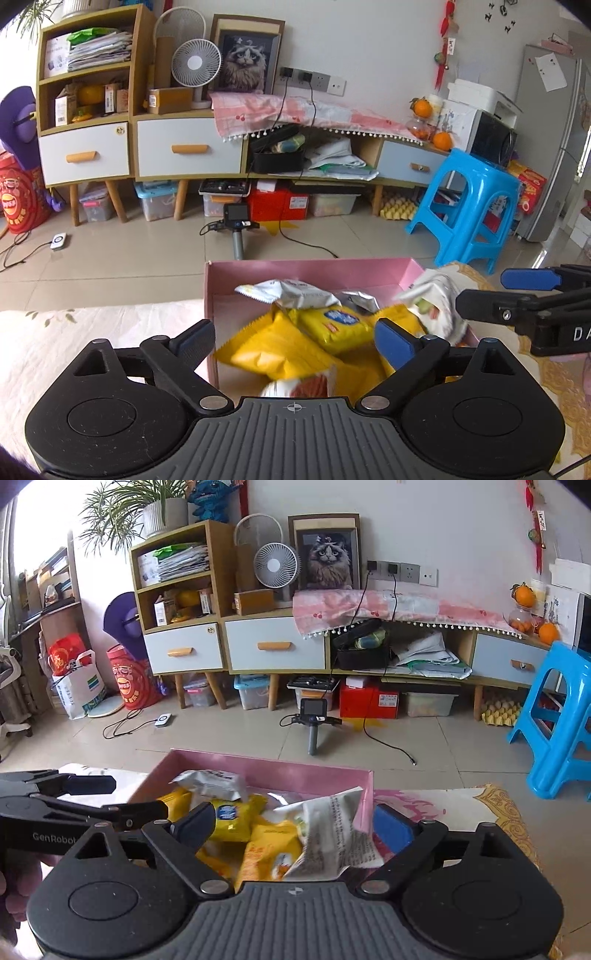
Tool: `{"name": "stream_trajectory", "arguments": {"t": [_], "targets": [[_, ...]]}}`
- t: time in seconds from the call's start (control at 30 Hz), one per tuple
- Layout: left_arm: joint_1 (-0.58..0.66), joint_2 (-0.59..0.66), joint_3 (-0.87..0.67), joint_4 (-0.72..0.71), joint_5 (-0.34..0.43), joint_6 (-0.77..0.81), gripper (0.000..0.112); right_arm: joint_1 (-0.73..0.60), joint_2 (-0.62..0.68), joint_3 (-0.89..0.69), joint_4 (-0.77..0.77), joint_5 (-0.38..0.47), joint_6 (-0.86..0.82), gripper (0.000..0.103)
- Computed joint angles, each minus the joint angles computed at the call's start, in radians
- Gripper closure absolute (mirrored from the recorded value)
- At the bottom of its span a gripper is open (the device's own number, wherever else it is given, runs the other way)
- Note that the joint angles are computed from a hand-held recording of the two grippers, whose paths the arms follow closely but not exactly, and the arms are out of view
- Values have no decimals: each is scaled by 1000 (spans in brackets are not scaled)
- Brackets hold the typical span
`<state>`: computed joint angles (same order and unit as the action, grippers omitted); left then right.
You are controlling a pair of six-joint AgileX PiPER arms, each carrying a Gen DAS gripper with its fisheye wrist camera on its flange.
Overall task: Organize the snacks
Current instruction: 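Carry Jiangzhong packet and crumpled packet into the pink box while opening both tools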
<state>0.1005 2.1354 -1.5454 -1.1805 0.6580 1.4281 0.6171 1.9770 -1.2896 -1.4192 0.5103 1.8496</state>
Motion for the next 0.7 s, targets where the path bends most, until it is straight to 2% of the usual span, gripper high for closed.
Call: {"name": "stream_trajectory", "arguments": {"t": [0.17,0.5,0.7], "targets": [[38,-82,111,-17,15,57,15,52,-50,51,-3,40,52,16],[144,-228,308,-18,67,159,14,170,-125,102,92,160,51,15],[195,-308,403,14,61,192,12,247,-159,140,109,213,89,12]]}}
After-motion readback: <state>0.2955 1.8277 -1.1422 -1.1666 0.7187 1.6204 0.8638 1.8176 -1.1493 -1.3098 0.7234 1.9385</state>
